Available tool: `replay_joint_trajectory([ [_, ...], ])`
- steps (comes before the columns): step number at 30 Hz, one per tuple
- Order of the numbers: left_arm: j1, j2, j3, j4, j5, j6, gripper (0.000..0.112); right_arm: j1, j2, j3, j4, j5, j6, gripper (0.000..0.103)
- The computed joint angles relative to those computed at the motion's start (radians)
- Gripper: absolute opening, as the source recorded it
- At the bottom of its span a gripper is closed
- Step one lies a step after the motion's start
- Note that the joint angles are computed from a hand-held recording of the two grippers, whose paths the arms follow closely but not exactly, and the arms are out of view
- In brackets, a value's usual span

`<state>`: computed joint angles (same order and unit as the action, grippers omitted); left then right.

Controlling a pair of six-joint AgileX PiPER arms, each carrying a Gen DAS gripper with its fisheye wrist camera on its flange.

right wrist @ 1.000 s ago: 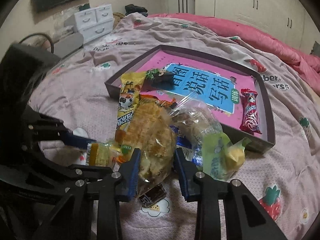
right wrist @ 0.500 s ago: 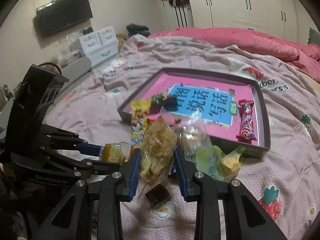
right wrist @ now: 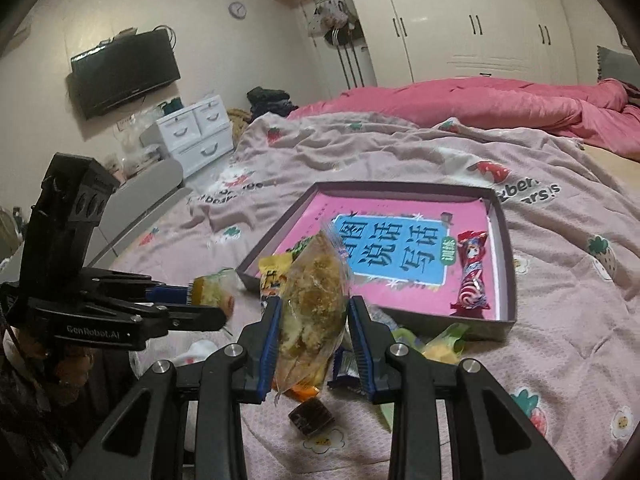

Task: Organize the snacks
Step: 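Carry the cake packet and pastry bag with both tools onto the tray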

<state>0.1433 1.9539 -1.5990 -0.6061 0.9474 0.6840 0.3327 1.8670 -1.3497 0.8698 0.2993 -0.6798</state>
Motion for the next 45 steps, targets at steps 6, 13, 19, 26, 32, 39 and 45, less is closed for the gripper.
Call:
replay_joint_trajectory([
  [6, 0.016, -0.004, -0.022, -0.011, -0.022, -0.007, 0.04, -0.017, -0.012, 0.008, 0.036, -0.019, -0.022, 0.033],
  [13, 0.023, 0.003, -0.056, 0.003, -0.057, -0.03, 0.04, -0.032, -0.022, 0.019, 0.063, -0.046, -0.034, 0.033],
  [19, 0.026, 0.028, -0.107, 0.014, -0.109, -0.053, 0.04, -0.046, -0.022, 0.019, 0.085, -0.06, -0.042, 0.033],
  [26, 0.029, 0.089, -0.18, 0.015, -0.143, -0.076, 0.04, -0.06, -0.014, 0.012, 0.1, -0.067, -0.043, 0.033],
  [32, 0.017, 0.134, -0.228, 0.042, -0.157, -0.109, 0.04, -0.065, -0.002, -0.007, 0.091, -0.069, -0.033, 0.033],
  [39, -0.001, 0.18, -0.262, 0.093, -0.179, -0.143, 0.04, -0.075, 0.019, -0.032, 0.098, -0.071, -0.035, 0.033],
  [45, -0.018, 0.229, -0.314, 0.137, -0.177, -0.171, 0.04, -0.087, 0.041, -0.066, 0.058, -0.069, 0.009, 0.033],
])
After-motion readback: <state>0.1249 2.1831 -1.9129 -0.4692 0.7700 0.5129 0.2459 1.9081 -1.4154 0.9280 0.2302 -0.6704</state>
